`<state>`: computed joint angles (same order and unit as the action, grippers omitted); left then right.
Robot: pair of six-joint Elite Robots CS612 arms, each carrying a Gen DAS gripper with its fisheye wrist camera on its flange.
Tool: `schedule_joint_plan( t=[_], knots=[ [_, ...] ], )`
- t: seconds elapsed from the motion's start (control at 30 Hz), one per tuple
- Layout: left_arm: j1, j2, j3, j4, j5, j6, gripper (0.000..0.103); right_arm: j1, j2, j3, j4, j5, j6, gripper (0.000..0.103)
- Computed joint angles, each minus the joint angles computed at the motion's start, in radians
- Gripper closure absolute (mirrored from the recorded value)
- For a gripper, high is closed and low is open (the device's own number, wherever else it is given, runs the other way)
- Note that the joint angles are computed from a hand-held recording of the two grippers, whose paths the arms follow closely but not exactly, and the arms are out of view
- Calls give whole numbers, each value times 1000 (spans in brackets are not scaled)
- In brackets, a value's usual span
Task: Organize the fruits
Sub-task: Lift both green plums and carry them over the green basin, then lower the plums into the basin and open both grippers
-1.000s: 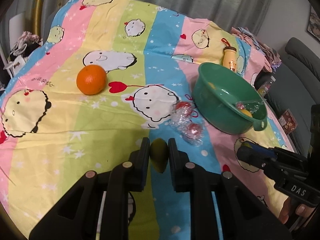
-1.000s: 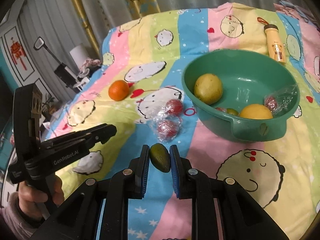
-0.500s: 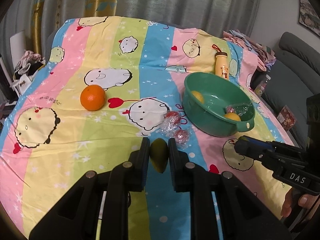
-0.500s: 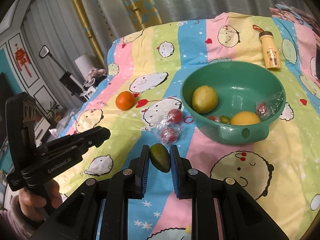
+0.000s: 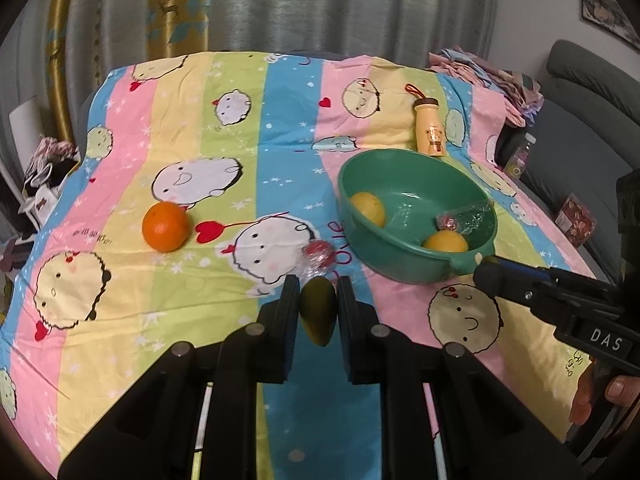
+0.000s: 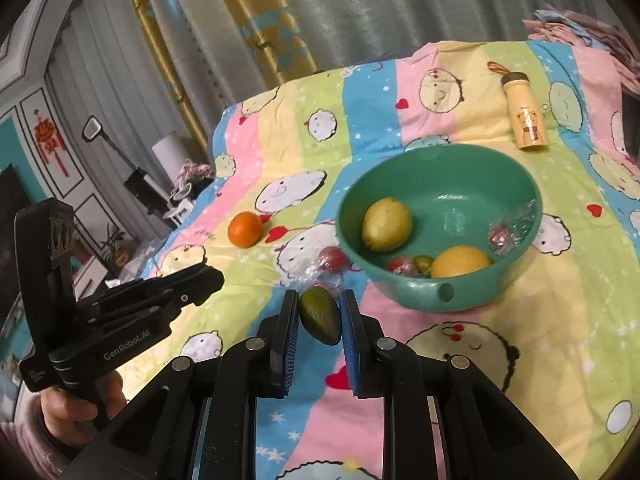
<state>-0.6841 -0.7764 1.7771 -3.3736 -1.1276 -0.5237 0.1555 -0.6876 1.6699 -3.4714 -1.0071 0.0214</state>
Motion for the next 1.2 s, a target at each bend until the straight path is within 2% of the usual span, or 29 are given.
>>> schedule_joint_plan(
  t=[0.47, 0.63, 0.77, 0.9, 1.2],
  knots=[
    [0, 43, -142, 97, -14, 82, 85, -43, 36, -58, -65, 26, 75, 81],
    [1, 69, -210, 138, -14, 129, 85, -52, 55, -98, -57, 34, 91, 81],
    [12, 89, -261, 185, -41, 143, 85, -55, 70, -132, -27, 30, 101, 81],
    [29, 105, -306, 229, -97, 133, 85, -56, 81, -152, 0, 4, 109, 81],
    [43, 138, -371, 337, -131, 124, 85, -46, 91, -177, 67, -67, 73, 81]
  ],
)
